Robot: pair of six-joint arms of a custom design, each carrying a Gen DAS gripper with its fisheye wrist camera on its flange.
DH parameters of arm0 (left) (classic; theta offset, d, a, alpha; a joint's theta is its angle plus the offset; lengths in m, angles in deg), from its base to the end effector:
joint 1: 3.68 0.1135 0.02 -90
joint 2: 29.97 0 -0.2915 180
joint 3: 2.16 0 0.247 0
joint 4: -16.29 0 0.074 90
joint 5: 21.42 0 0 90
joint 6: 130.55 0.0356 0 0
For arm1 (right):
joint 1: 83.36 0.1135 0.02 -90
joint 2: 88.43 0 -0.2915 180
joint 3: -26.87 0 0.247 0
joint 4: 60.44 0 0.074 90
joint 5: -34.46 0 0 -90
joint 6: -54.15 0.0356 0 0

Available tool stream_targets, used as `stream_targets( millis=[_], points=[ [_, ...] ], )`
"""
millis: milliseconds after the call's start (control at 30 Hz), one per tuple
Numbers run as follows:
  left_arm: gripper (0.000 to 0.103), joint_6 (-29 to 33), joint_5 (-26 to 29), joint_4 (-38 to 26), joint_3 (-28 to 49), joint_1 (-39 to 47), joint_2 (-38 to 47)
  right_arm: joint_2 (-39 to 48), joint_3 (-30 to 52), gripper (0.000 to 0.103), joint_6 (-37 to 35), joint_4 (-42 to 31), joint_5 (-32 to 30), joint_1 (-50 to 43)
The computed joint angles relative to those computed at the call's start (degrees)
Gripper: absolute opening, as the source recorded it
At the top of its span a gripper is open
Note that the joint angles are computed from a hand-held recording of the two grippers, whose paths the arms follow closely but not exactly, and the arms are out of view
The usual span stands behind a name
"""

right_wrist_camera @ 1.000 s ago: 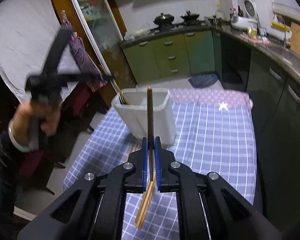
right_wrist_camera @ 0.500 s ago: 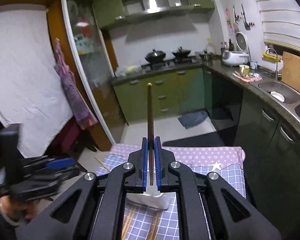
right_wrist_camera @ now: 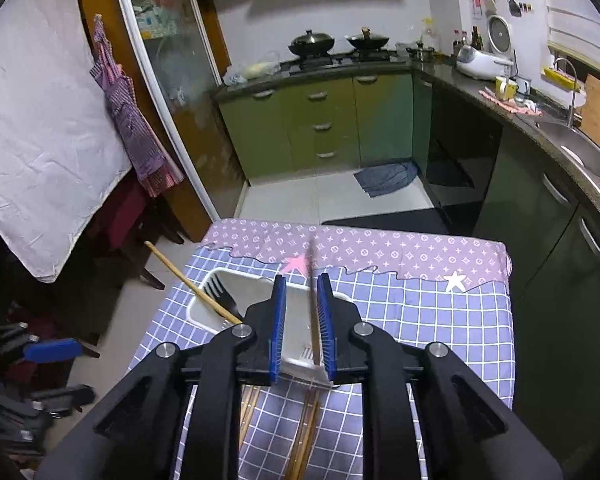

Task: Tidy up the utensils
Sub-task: 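Lower the right tool's chopstick into the holder and open the right tool, then grasp another wooden chopstick with the left tool while the right tool approaches the chopsticks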

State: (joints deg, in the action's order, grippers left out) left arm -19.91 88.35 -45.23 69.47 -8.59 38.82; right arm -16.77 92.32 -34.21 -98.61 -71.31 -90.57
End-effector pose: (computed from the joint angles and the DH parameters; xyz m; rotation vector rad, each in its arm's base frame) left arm 0.2153 -0.0306 0.3057 0.6815 2.4455 -0.3404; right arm 0.2504 -0.0219 0.2878 0.0443 2.3245 0.2736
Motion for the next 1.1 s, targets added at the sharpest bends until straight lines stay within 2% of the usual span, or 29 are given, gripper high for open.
stream_targets(
  millis=[100, 233, 367, 533, 700, 800, 900, 1100],
  points=[
    [0.055, -0.7, -1.7, 1.7, -2.3, -1.4, 0.5, -5.4, -1.2, 0.017, -1.4, -2.6, -2.3, -1.9],
    [0.055, -1.7, -4.1, 3.8, -5.8, -3.1, 4.4, -13.8, -5.8, 0.029, -6.5, -7.8, -7.6, -8.4],
    [0.055, -4.8, -7.4, 6.8, -8.9, -5.8, 12.1, -16.8, -11.8, 0.029, -13.8, -11.8, -11.3, -15.5],
    [0.054, -9.3, -9.8, 10.9, -10.9, -7.8, 21.1, -12.7, -19.5, 0.029, -21.4, -9.9, -14.5, -24.4],
    [0.049, -13.2, -11.9, 12.8, -9.7, -9.3, 27.2, -6.9, -23.2, 0.029, -24.6, -5.7, -15.7, -27.2],
    [0.044, -14.6, -12.9, 13.2, -9.0, -9.6, 29.3, -4.9, -24.9, 0.029, -24.5, -3.2, -15.1, -26.1],
    [0.031, -15.5, -14.6, 13.8, -8.7, -10.0, 30.8, -3.3, -25.5, 0.029, -23.9, -1.4, -14.9, -24.9],
    [0.030, -17.7, -15.4, 14.4, -7.4, -11.7, 33.7, -2.2, -26.2, 0.029, -22.9, 0.4, -14.3, -23.1]
  ],
)
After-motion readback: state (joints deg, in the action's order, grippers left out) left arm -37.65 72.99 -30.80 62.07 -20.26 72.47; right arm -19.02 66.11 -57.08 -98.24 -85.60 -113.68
